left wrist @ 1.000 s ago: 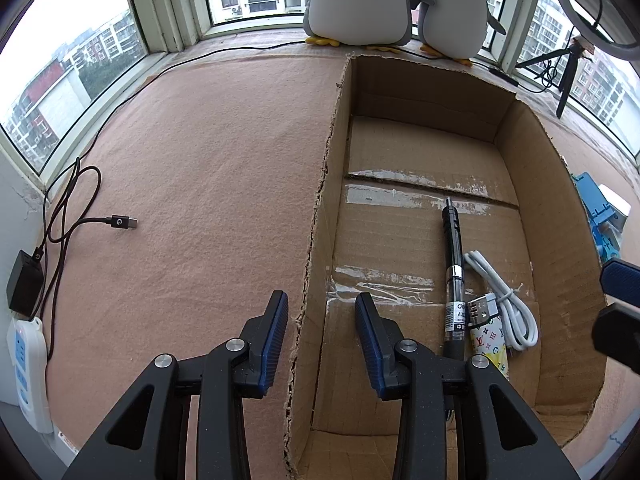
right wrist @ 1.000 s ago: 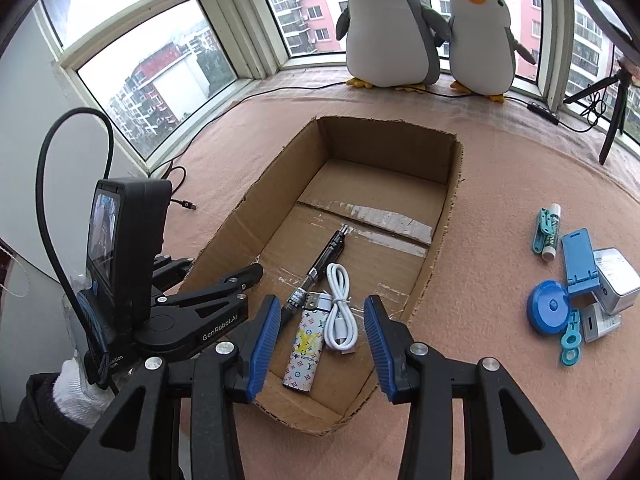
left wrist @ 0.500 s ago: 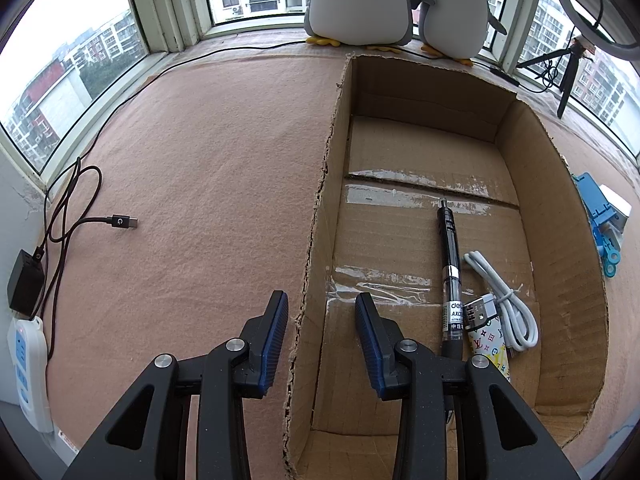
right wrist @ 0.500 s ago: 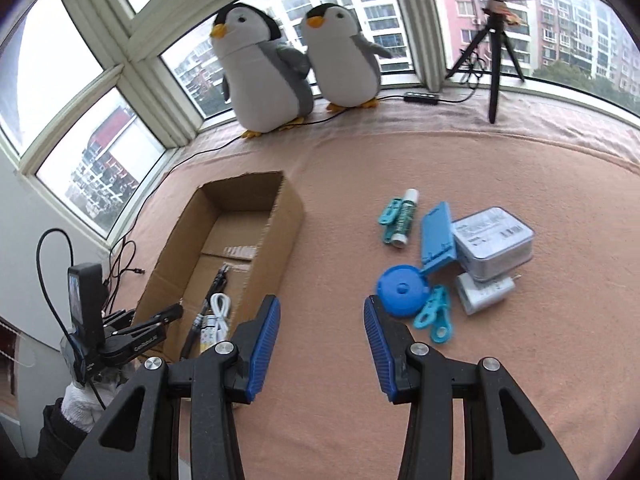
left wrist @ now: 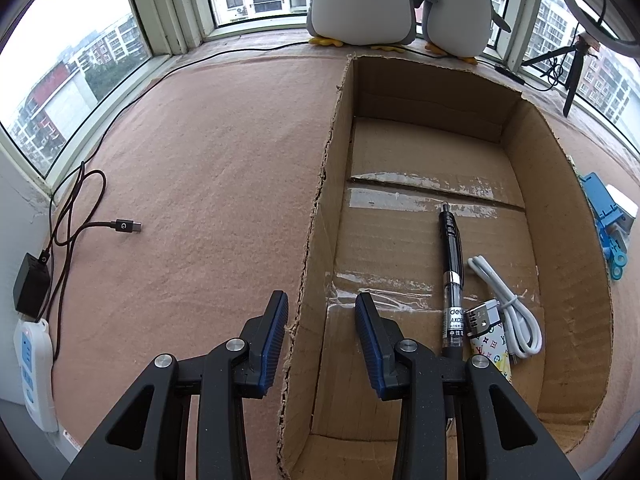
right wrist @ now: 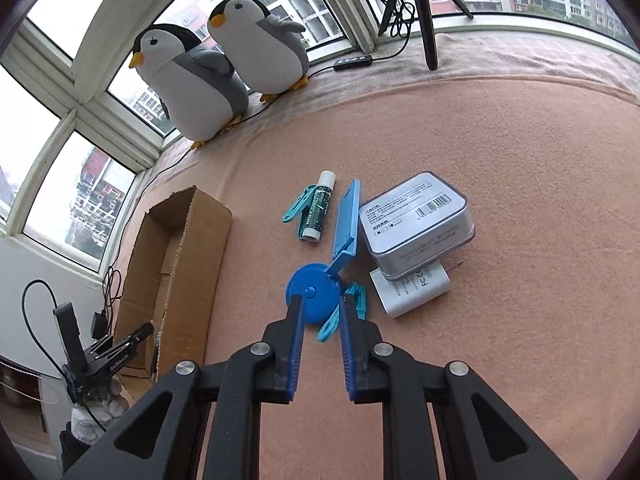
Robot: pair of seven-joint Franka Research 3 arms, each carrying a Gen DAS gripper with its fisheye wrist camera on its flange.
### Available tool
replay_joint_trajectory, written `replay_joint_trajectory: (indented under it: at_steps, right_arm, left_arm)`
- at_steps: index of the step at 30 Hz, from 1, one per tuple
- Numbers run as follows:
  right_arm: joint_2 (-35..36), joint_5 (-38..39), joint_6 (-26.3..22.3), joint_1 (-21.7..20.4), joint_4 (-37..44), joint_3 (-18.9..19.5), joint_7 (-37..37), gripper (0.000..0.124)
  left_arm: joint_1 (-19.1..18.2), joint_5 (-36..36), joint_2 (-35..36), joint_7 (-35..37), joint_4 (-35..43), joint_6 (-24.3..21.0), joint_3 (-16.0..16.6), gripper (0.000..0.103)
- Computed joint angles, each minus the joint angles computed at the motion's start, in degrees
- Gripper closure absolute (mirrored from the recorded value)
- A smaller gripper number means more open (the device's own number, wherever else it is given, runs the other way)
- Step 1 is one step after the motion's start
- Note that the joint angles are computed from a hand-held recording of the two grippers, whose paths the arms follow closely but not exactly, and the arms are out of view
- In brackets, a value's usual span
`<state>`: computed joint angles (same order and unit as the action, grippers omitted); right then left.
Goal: Organize rigid objects
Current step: 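Move the right tool past the blue items to the white square tin, then close the right tool on the white square tin and lift it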
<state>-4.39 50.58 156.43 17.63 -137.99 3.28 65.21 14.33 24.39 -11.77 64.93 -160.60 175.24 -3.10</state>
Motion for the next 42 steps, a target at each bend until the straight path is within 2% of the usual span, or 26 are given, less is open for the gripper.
replay_joint_trajectory:
  at_steps: [3,9,17,19,24,28,31,33,35,39,42]
  right_arm:
    - [1.94,1.31,-1.55,-0.44,1.74,-0.43,-1.4,0.109]
    - [5.07,-0.64,-1.71,-2.25,4.76,-0.41,-1.02,0.109]
    - [8.37,-10.37,0.38,-3.74,6.91,-0.25,4.27,0.109]
    - [8.9,-10.52,-0.04,-4.38,7.54,-0.17,3.79,0.11]
    - [9.74,-18.14,0.6,-4.63,8.23,-0.57,7.8,0.11]
    - [8.92,-19.01,0.83,-5.24,7.71,-0.41,7.78,0.109]
    - [6.73,-13.4,-1.74,-6.02,7.04,0.07,0.91,0.103]
    - [5.23,-19.99,1.04,-5.41,5.46,-0.34,4.03,0.077]
    - [4.47,-27.08,3.93,-5.29,4.38,-0.76,7.64,0.065]
    - [5.28,-40.98,4.58,-5.91,5.31,-1.67,14.56,0.057]
    - [6.74,-50.7,3.81,-5.95,6.82,-2.19,17.36,0.057]
  left_arm:
    - [0.83,1.0,0.05,-1.17,0.28,-0.42,-0.87,0.065]
    - [2.17,3.86,-0.19,-4.34,0.48,-1.14,-2.02,0.065]
    - [3.02,7.76,0.33,-8.69,1.36,-1.81,-2.66,0.065]
    - [3.04,8.6,0.45,-9.48,1.52,-1.88,-2.58,0.065]
    - [3.05,10.41,0.7,-11.31,1.87,-2.07,-2.51,0.065]
    - [2.86,11.58,0.86,-12.42,2.13,-2.27,-2.3,0.065]
    - [2.32,11.41,0.87,-12.13,2.11,-2.24,-1.71,0.065]
    - [2.35,11.69,0.98,-12.08,2.21,-2.22,-1.67,0.065]
    - [2.57,12.24,1.19,-12.49,2.43,-2.23,-1.81,0.065]
    - [2.39,12.53,1.45,-12.73,2.68,-2.26,-1.57,0.065]
    - [2.34,12.7,1.67,-12.7,2.9,-2.24,-1.4,0.065]
